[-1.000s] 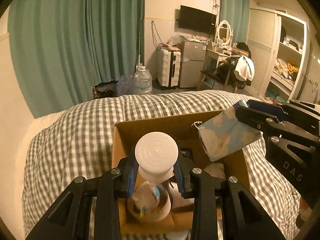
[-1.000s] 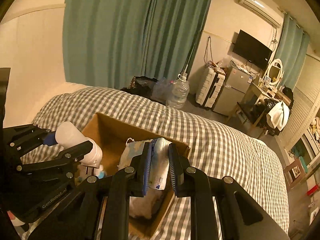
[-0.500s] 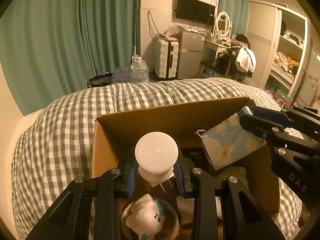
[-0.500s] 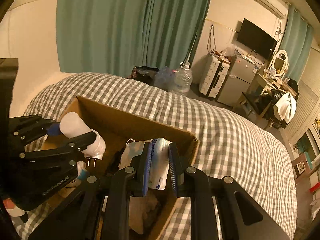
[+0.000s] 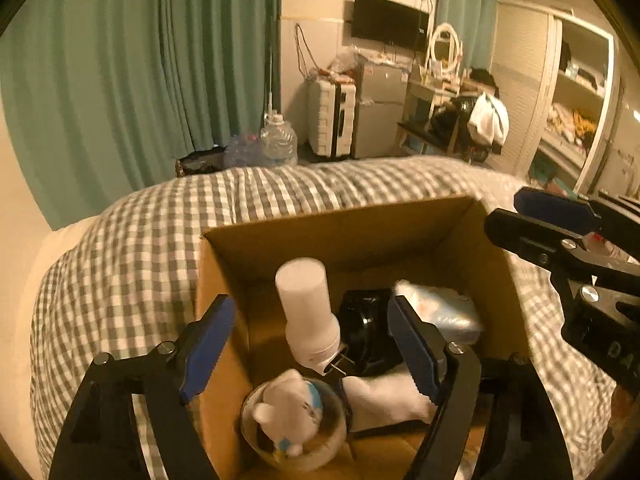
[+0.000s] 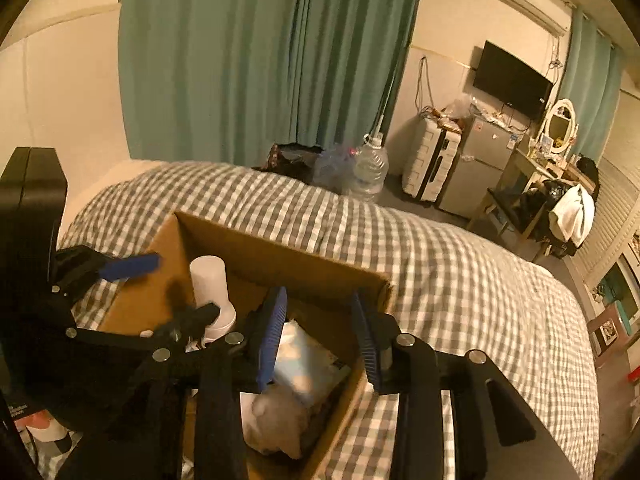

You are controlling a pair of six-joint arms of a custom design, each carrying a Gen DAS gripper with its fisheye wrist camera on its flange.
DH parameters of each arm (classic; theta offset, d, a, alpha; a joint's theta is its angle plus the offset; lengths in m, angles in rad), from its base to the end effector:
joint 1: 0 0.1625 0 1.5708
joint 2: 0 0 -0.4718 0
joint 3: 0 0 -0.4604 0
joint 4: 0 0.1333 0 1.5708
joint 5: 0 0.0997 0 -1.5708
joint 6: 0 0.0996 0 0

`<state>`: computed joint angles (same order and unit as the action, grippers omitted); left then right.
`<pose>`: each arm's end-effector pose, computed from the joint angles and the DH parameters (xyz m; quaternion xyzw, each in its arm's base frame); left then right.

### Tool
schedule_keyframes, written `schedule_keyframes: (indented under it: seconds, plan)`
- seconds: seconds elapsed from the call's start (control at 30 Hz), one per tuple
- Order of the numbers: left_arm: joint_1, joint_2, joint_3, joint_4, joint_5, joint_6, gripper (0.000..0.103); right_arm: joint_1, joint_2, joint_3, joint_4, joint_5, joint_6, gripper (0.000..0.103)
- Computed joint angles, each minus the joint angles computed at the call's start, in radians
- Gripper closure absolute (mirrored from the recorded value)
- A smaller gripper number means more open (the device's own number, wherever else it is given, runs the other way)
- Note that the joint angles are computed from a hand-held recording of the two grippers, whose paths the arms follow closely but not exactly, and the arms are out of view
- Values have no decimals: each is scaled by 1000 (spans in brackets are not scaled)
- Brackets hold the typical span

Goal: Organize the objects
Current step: 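Lower the bottle and blue packet into the box and open both grippers, then withdraw both open grippers from the box toward the remaining items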

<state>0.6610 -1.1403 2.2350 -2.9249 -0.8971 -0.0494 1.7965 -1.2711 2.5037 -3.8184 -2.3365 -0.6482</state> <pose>-0.2938 -0.4761 0.1324 0.3515 0.8684 -0.2595 0.2344 0.1534 -0.3810 0.2258 0.1786 -0.8114 0.3723 0.4138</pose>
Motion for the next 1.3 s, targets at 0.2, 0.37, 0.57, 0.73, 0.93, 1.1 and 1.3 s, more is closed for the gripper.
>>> schedule_keyframes:
  seconds: [0.2,0.37,0.57,0.73,0.93,1.1,1.3]
  plan:
    - [-52,-106,22,92,32,-68,17,102,-81,19,60,-93,61,58]
    - [-132,-228,76,109,113,-88,4,234,-126,31,67,-179,63,40]
    - [-225,-353,103,253,204,-140,1,392,-149,16,164,-307,147,30]
    - [-295,-473,148,388,272,-228,0,501,-193,20,350,-393,318,16]
    - [-340,-606,203,538,280,-357,0,576,-213,62,471,-417,467,16]
    - [-334,-687,265,651,265,-471,0,571,-193,121,497,-383,555,16]
    - [-292,-733,354,758,276,-603,0,487,-46,221,311,-280,567,16]
